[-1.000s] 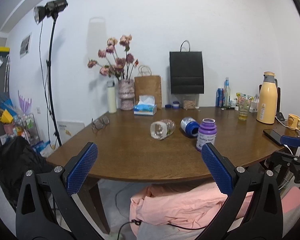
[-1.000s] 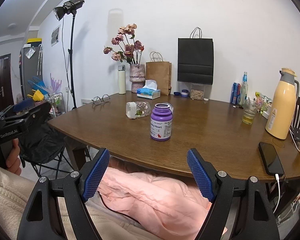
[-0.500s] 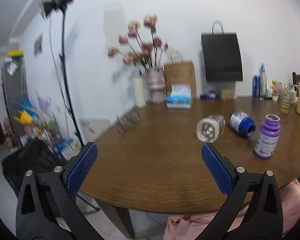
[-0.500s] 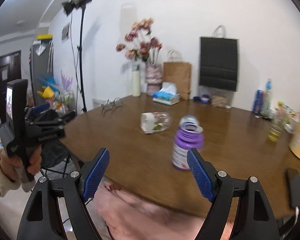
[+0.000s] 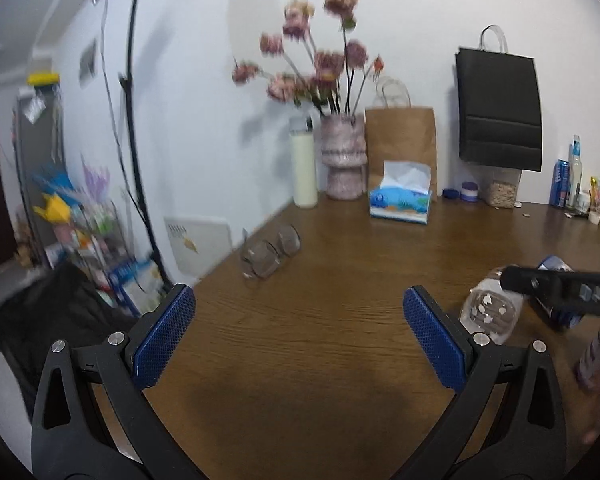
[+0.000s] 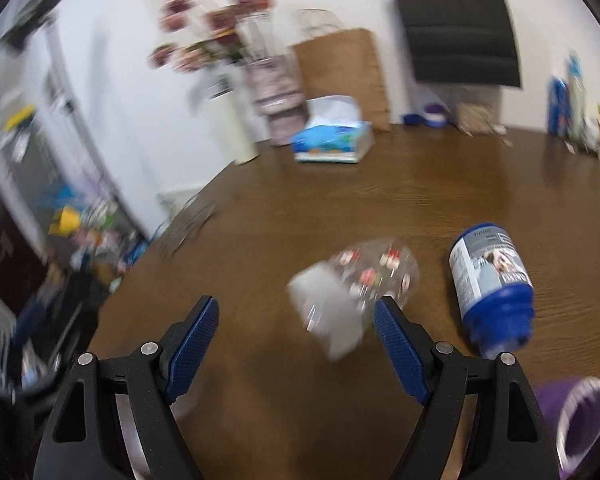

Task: Flip cup upright

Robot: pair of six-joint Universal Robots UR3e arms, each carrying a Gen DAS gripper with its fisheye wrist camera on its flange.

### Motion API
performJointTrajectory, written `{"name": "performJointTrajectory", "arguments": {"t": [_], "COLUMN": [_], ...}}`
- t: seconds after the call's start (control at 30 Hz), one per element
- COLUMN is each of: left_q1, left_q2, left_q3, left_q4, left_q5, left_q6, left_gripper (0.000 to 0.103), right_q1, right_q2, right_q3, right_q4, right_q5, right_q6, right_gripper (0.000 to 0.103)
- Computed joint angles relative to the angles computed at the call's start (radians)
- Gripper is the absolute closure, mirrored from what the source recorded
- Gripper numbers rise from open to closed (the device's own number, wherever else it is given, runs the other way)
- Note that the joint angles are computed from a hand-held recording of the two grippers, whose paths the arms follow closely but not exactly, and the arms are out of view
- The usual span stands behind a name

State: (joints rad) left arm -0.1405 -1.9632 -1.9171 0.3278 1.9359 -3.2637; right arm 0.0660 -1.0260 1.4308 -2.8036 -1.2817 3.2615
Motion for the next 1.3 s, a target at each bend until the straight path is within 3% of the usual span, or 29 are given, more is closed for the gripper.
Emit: {"name": "performJointTrajectory", "arguments": {"t": [0.2,0.3,0.37,0.47,0.57,0.6,0.67,0.7,0.73,0.87,1.0,1.07,1.13,1.2,1.3], "left_q1": [0.087,0.074,0.080,0.106,0.147,0.157,0.173,0.175,0.178,0.170,0.133,0.107,0.087,0.051,0.036], "left_q2": [-0.026,-0.054,-0.052,-0.034,0.001,0.008,0.023,0.026,0.032,0.026,-0.032,-0.077,-0.110,-0.137,-0.109], "left_q3": [0.070,0.109,0.108,0.094,0.074,0.070,0.064,0.064,0.057,0.092,0.191,0.283,0.348,0.399,0.366], "left_q4": [-0.091,-0.117,-0.132,-0.152,-0.204,-0.218,-0.257,-0.268,-0.269,-0.314,-0.373,-0.468,-0.547,-0.628,-0.638], "left_q5": [-0.164,-0.115,-0.112,-0.146,-0.226,-0.250,-0.305,-0.323,-0.345,-0.424,-0.449,-0.424,-0.410,-0.335,-0.268], "left_q6": [-0.020,-0.016,-0.011,-0.024,-0.048,-0.057,-0.072,-0.075,-0.078,-0.093,-0.083,-0.090,-0.081,-0.063,-0.076], "left_gripper": [0.000,0.000,0.000,0.000,0.000,0.000,0.000,0.000,0.000,0.000,0.000,0.002,0.012,0.018,0.021], "right_q1": [0.045,0.064,0.057,0.035,0.069,0.084,0.096,0.095,0.084,0.012,0.013,0.012,0.010,0.000,-0.012], "right_q2": [0.260,0.372,0.396,0.383,0.298,0.246,0.178,0.136,0.094,-0.033,-0.099,-0.116,-0.093,-0.088,-0.097], "right_q3": [-0.413,-0.590,-0.620,-0.574,-0.441,-0.359,-0.249,-0.178,-0.109,0.043,0.168,0.232,0.225,0.234,0.265], "right_q4": [0.192,0.274,0.301,0.312,0.326,0.311,0.261,0.206,0.154,0.163,0.094,0.032,0.025,0.007,-0.055], "right_q5": [-0.221,-0.270,-0.227,-0.032,0.074,0.098,0.111,0.116,0.134,0.262,0.204,0.155,0.124,0.094,0.041], "right_q6": [0.132,0.097,0.075,-0.062,-0.354,-0.456,-0.533,-0.557,-0.570,-0.633,-0.661,-0.673,-0.657,-0.634,-0.609], "right_gripper": [0.018,0.018,0.019,0.036,0.037,0.036,0.032,0.020,0.016,0.016,0.016,0.016,0.016,0.016,0.016]}}
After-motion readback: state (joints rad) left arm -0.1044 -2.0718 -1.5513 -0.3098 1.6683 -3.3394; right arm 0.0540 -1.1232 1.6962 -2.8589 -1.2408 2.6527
